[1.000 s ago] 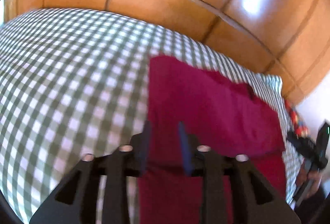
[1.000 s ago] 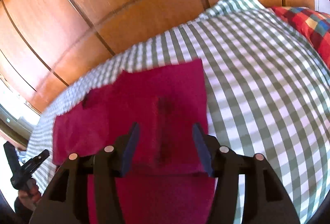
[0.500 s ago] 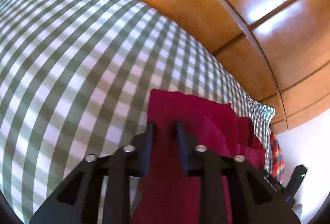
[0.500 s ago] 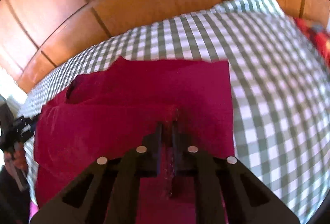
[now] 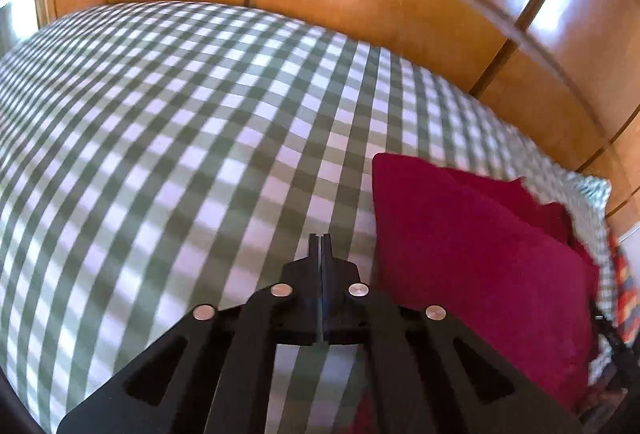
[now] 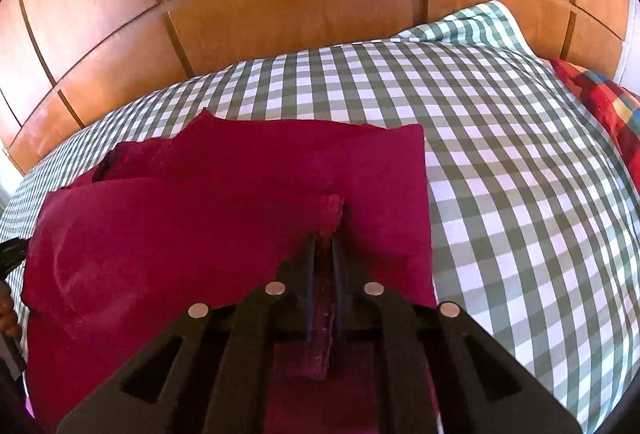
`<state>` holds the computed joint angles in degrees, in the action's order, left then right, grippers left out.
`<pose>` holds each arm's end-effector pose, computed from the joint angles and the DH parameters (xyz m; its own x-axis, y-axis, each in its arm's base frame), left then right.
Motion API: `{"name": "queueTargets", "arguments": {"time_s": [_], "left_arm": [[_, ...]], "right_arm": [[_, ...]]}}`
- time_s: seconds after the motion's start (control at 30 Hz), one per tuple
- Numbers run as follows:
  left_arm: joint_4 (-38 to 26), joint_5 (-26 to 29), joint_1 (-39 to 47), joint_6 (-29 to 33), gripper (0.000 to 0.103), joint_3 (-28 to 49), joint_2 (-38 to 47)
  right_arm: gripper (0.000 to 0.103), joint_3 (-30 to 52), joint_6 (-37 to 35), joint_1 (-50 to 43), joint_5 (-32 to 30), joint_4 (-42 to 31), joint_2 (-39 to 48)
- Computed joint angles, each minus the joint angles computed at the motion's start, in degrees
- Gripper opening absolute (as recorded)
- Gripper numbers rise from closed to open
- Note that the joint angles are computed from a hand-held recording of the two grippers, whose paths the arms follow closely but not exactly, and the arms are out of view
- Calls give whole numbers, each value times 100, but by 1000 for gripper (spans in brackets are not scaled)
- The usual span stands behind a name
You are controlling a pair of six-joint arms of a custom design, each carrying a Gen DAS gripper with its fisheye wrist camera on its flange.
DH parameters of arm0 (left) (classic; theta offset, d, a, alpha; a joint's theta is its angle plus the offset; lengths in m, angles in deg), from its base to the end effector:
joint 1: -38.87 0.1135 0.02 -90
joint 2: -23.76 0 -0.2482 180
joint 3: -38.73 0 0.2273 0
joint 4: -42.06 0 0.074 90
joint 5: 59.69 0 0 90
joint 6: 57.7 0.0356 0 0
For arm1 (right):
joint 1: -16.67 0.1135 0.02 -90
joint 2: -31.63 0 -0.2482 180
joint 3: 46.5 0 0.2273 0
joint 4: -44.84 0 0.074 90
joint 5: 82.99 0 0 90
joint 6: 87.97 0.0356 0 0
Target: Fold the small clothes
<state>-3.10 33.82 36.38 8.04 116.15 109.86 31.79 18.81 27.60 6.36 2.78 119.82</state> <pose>0.2921 -0.0149 0.2384 -0.7680 -0.3771 -0.5176 -0.2590 0.9221 -0.2875 0.2980 0.0580 0.2362 -0.7971 0.1401 -0.5874 0.0352 0.9818 0.1865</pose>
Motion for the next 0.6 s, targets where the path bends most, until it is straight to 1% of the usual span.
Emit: {"name": "queueTargets", "arguments": {"time_s": [0.07, 0.1, 0.13, 0.27, 0.3, 0.33, 0.4, 0.43, 0.5, 0.53, 0.57, 0.6], "left_arm": [[-53, 205, 134, 20, 0, -296, -486], [-88, 264, 163, 72, 0, -439, -768], [-141, 292, 144, 150, 0, -579, -1097], [-398, 392, -148, 367, 0, -1038, -2102], [-474, 351, -309, 415, 0, -1093, -2226], [-551, 134, -573, 486, 0, -1158, -2313], [-701, -483, -1049, 477, 0, -1257, -2142], [-744, -569, -1108, 413, 0, -1329, -2021], [-786, -918, -1188, 234, 0, -1488, -1686], [-528, -865, -1123, 282, 0, -1750, -1827], [-510, -895, -1124, 260, 0, -1815, -1932], [-626, -1000, -1169, 200, 0, -1776, -1967]], "right_arm": [[36, 34, 12, 10, -1, -118, -106], [60, 6, 19, 24, 37, -168, -237], [65, -73, 63, 116, 196, -155, -461], [66, -93, 95, 506, 724, -307, -938], [68, -128, 114, 641, 759, -350, -1122], [70, -157, 138, 761, 751, -376, -1234], [74, -162, 92, 1053, 724, -461, -1263], [76, -160, 48, 1194, 794, -492, -1198], [80, -132, -31, 1469, 1025, -631, -870], [81, -147, 18, 1533, 1126, -718, -517], [81, -351, 75, 1526, 1098, -481, -421], [83, -716, 89, 1514, 1120, -25, -582]]}}
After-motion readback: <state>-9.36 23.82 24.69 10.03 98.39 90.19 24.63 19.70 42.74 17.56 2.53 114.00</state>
